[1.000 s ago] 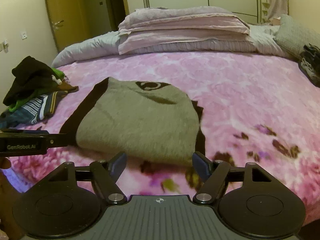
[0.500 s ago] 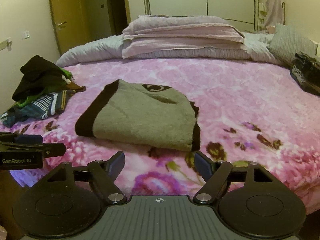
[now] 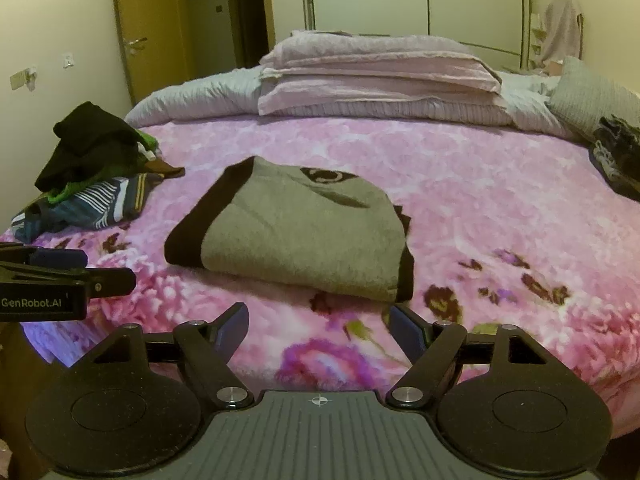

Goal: Fold large clothes

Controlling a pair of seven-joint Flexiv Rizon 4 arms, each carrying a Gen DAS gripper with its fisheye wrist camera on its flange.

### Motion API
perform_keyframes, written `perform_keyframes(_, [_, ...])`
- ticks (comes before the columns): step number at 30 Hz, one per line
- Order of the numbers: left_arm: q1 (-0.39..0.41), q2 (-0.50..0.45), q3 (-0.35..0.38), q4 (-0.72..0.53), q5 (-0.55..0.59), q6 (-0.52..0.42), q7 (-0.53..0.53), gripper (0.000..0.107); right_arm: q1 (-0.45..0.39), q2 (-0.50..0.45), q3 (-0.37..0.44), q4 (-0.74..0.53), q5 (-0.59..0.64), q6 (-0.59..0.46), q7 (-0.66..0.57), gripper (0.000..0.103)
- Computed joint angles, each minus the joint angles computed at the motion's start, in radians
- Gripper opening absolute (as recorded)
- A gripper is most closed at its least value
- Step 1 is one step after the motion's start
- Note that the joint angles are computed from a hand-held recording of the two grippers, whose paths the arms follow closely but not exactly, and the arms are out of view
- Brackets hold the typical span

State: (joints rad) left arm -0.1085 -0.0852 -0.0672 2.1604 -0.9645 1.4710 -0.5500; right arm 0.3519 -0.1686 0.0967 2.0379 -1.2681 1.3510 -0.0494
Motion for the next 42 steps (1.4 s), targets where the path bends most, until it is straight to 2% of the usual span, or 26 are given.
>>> perform_keyframes(11, [0.060,-0.102,0.007,-0.093,0.226,-0.088,-0.174,0.069,0.013,-0.067,-0.010,-0.024,0.202,-0.011,-0.148,0.075])
perform_keyframes(14, [0.102,-0.130,-0.034,-0.127,0.177,-0.107,-0.138,0.069,0.019,-0.088,-0.029,-0.038,0.255,-0.005,-0.190,0.075])
perform_keyframes(16, [0.127,-0.156,-0.053,-0.164,0.128,-0.119,-0.114,0.070,0.018,-0.101,-0.060,-0.044,0.248,0.038,-0.178,0.075])
perform_keyframes(18, [0.153,-0.191,-0.057,-0.218,0.099,-0.144,-0.129,0.075,0.015,-0.117,-0.114,-0.051,0.203,0.118,-0.125,0.075])
perform_keyframes(20, [0.194,-0.237,-0.080,-0.282,0.029,-0.188,-0.117,0.086,0.014,-0.137,-0.176,-0.063,0.154,0.201,-0.056,0.075])
perform_keyframes(22, [0.215,-0.292,-0.074,-0.353,0.023,-0.239,-0.155,0.088,0.015,-0.173,-0.234,-0.081,0.157,0.285,0.001,0.075])
perform_keyframes(23, [0.232,-0.320,-0.079,-0.389,0.020,-0.275,-0.161,0.088,-0.006,-0.195,-0.228,-0.092,0.184,0.316,0.008,0.075])
perform_keyframes(26, [0.282,-0.408,-0.097,-0.498,0.014,-0.417,-0.189,0.088,-0.137,-0.270,-0.068,-0.145,0.382,0.326,-0.082,0.075])
perform_keyframes(28, [0.308,-0.466,-0.107,-0.568,0.020,-0.514,-0.214,0.088,-0.215,-0.327,0.019,-0.183,0.459,0.365,-0.111,0.075])
perform_keyframes(31, [0.335,-0.553,-0.115,-0.673,0.043,-0.637,-0.269,0.088,-0.334,-0.417,0.163,-0.249,0.523,0.400,-0.150,0.075])
perform_keyframes(35, [0.355,-0.642,-0.127,-0.782,0.071,-0.714,-0.336,0.088,-0.472,-0.541,0.365,-0.334,0.560,0.403,-0.205,0.074])
perform_keyframes(36, [0.362,-0.659,-0.136,-0.802,0.066,-0.728,-0.344,0.088,-0.492,-0.568,0.402,-0.353,0.567,0.398,-0.220,0.074])
perform_keyframes(39, [0.379,-0.702,-0.159,-0.859,0.064,-0.781,-0.359,0.088,-0.504,-0.615,0.441,-0.389,0.595,0.418,-0.264,0.074])
perform_keyframes(42, [0.385,-0.743,-0.172,-0.917,0.070,-0.836,-0.383,0.088,-0.555,-0.673,0.536,-0.432,0.598,0.389,-0.322,0.074])
